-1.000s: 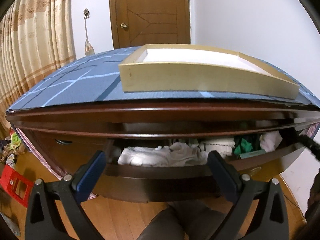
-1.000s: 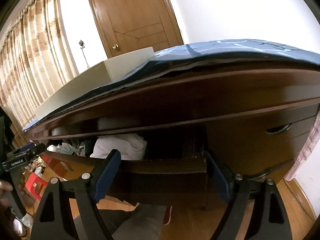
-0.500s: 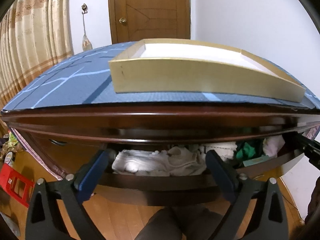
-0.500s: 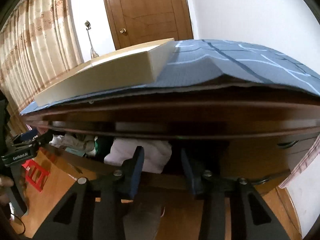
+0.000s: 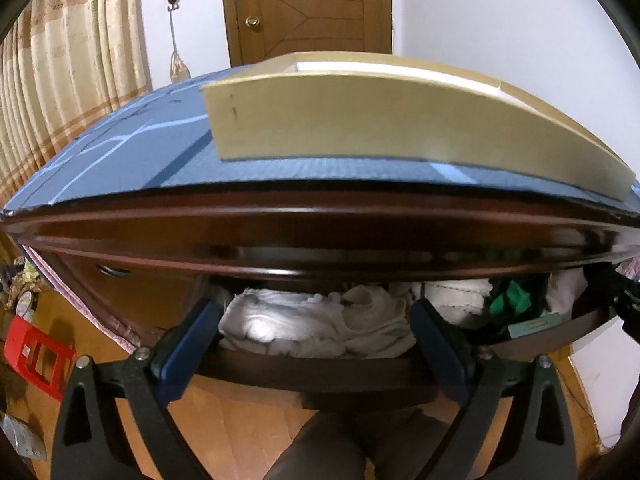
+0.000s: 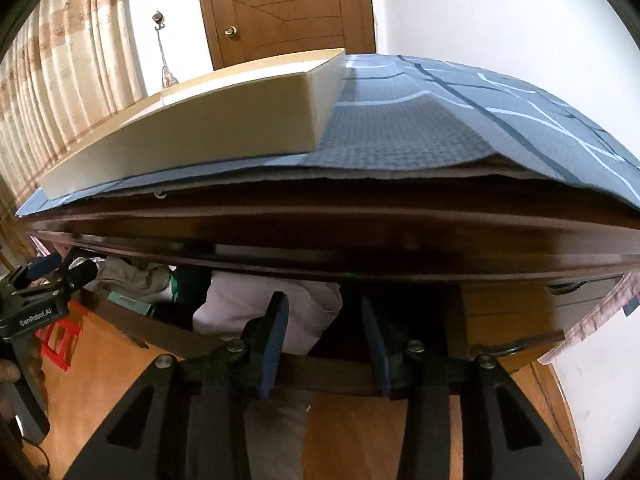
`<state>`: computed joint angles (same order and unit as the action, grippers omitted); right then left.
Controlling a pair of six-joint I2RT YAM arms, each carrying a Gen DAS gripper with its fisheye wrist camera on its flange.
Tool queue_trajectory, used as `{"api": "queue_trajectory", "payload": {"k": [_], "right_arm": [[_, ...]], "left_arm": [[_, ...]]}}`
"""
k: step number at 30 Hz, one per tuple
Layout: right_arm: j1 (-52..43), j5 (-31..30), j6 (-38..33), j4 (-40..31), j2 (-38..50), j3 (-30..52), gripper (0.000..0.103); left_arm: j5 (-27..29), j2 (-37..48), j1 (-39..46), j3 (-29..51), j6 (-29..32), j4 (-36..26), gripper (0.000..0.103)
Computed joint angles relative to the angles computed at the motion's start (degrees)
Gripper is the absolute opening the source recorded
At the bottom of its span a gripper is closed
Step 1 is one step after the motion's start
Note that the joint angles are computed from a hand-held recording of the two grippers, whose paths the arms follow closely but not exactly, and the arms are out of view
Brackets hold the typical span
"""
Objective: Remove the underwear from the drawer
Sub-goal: 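Lower both tools toward the open drawer below the dresser top, then hold both tools above the drawer of clothes, aiming at the garments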
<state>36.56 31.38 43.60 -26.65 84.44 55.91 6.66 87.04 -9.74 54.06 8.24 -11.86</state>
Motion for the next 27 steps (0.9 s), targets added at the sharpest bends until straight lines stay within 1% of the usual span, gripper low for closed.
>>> {"api": "queue_trajectory", "payload": {"k": [4,10,16,24,27], "right_arm": [[0.5,0.3,0.7,-0.9,0.5,0.7,0.042],[-0.5,-2.8,0.7,-3.3,0.2,1.7,0.042],[0.3,-2.1,2.2,-5.1,0.1,1.9,0.042],[0.6,-2.8,3.2,-7.6,0.1,2.8,0.042],[1.1,-3.1,4.0,-8.6,-0.2,2.9,0.042]], "left_arm": [[-0.2,0.1,0.3,0.0,0.2,0.0,0.099],[-0.1,-0.5,0.8,-0.5,0.8,-0.7,0.1],[0.1,-0.3,1.2,-0.4,1.3,-1.6,0.103],[1.2,-1.1,1.7,-1.3,2.3,-2.5,0.103],[1.3,-1.5,1.8,-0.9,2.7,-4.1,0.103]]}}
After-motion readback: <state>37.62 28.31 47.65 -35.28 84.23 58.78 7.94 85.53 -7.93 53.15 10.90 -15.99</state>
